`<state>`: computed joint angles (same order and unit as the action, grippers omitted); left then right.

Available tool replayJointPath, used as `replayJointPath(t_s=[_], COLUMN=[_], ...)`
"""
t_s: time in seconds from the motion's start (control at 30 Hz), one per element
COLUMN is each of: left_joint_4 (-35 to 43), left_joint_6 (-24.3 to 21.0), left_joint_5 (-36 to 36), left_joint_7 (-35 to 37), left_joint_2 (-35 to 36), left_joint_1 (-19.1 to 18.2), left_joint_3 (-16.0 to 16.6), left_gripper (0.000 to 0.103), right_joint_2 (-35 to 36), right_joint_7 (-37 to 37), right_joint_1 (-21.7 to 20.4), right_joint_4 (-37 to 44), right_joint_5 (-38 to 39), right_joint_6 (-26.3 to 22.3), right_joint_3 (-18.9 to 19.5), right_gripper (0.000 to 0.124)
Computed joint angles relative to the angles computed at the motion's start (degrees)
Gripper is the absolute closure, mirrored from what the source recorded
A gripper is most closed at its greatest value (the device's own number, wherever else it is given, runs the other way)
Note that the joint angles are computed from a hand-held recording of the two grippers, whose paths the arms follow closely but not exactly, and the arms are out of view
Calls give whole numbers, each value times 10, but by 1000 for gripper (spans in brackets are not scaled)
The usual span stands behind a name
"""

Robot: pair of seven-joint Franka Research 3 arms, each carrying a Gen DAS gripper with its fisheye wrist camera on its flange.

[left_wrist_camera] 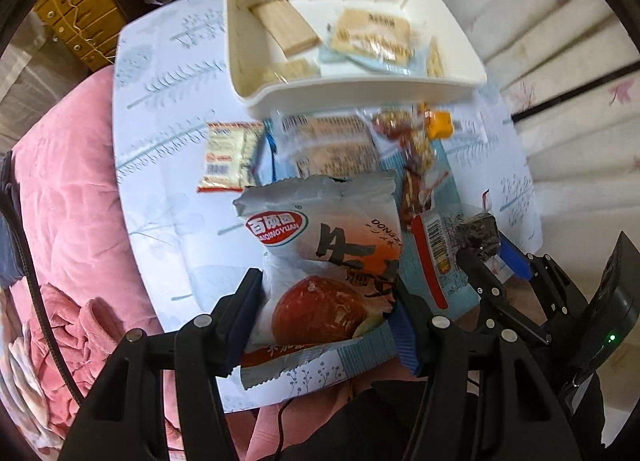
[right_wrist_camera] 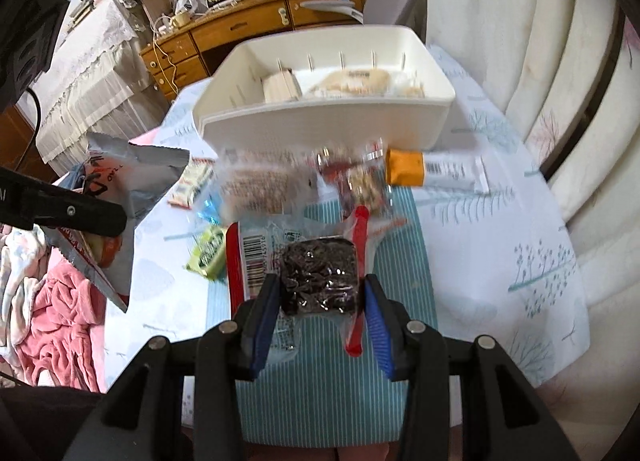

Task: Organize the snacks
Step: 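Carry both packets over the white tray and open both tools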

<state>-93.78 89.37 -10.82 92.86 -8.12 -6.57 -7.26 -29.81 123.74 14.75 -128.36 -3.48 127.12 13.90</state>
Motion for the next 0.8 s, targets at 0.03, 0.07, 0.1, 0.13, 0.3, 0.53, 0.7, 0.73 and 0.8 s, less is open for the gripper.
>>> replayJointPath(t_s=[0.03,0.07,0.1,0.13,0.3,0.53,0.7,0.73,0.8], left_joint_4=[12,24,36,45,101,181,234,239,249], left_joint_6=[-2,-3,-3,0,11,28,45,51,62], left_joint_5=[-4,-6,-7,-7,0,2,8,8,9], left_joint_7=[-2,-4,-6,-9,-28,-70,-107,-113,-125], left_joint_2=[4,9,14,20,55,111,156,162,173], left_joint_1=[2,3,5,6,10,14,12,12,12], left_joint_3=[2,3,4,3,-3,-14,-24,-26,-29], left_gripper=[45,45,45,45,44,44,44,44,44], right_joint_2=[5,9,14,19,50,100,136,144,157], right_joint_7=[-4,-9,-13,-19,-47,-100,-150,-161,-175], right_joint_1=[-1,-2,-3,-4,-9,-12,-13,-13,-15], right_joint_4=[8,17,23,32,76,138,181,189,202], right_joint_5=[-2,-4,-5,-6,-15,-4,13,18,26], right_joint_6=[1,2,4,5,16,26,35,37,41], right_joint_3=[-2,-4,-5,-7,-18,-43,-63,-67,-74], right_gripper=[82,82,82,82,82,82,82,82,82])
